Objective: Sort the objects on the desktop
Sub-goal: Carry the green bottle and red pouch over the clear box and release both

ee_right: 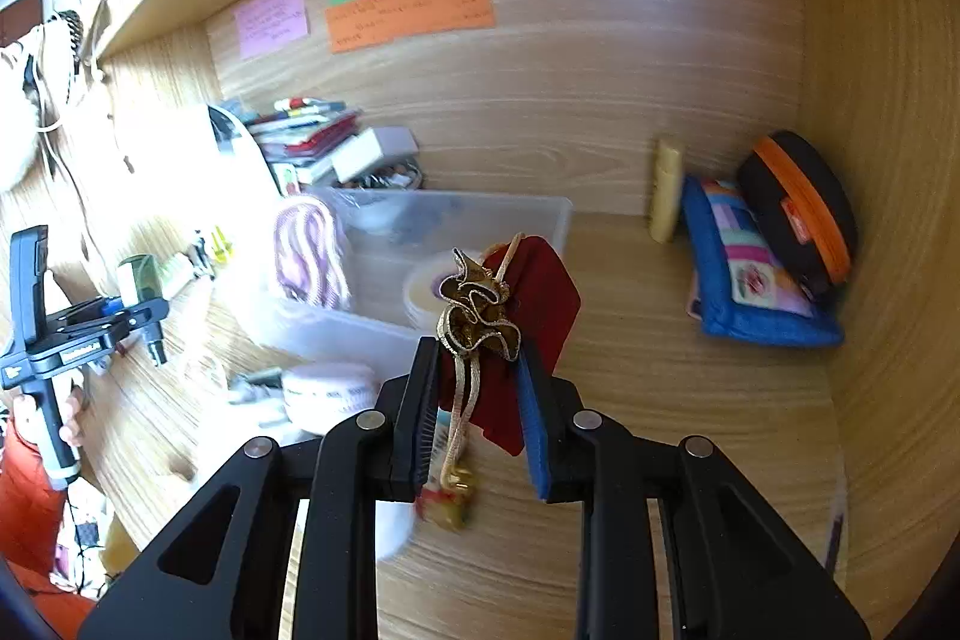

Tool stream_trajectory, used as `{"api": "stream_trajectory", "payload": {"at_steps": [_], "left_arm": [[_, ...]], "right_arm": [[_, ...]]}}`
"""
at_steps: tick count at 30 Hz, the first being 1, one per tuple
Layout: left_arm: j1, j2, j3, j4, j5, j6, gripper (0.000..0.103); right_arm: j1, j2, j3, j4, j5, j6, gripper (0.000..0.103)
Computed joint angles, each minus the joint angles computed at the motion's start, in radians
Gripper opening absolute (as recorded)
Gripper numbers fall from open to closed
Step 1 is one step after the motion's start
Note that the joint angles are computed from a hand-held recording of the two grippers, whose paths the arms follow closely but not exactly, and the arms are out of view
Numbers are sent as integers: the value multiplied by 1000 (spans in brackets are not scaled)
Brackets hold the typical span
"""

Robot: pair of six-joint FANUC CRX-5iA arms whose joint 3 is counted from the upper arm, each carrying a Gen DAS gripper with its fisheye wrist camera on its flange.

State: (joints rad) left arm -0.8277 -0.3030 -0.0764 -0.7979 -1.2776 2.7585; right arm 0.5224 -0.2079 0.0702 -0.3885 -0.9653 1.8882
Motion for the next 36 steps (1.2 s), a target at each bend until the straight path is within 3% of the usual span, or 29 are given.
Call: {"api": "stream_trajectory", "payload": {"at_steps": [8, 20, 28, 36], "left_arm": [[-5, 14, 55, -42, 39, -36, 48], [63, 61, 125, -14, 154, -120, 48], [161, 111, 153, 62, 269, -171, 48], [272, 144, 114, 230, 397, -271, 48]], "right_arm": [[11, 17, 49, -45, 13, 13, 22], [50, 74, 116, -68, 17, 20, 23], [83, 133, 171, -68, 11, 16, 23], [114, 174, 200, -75, 8, 20, 23]]}}
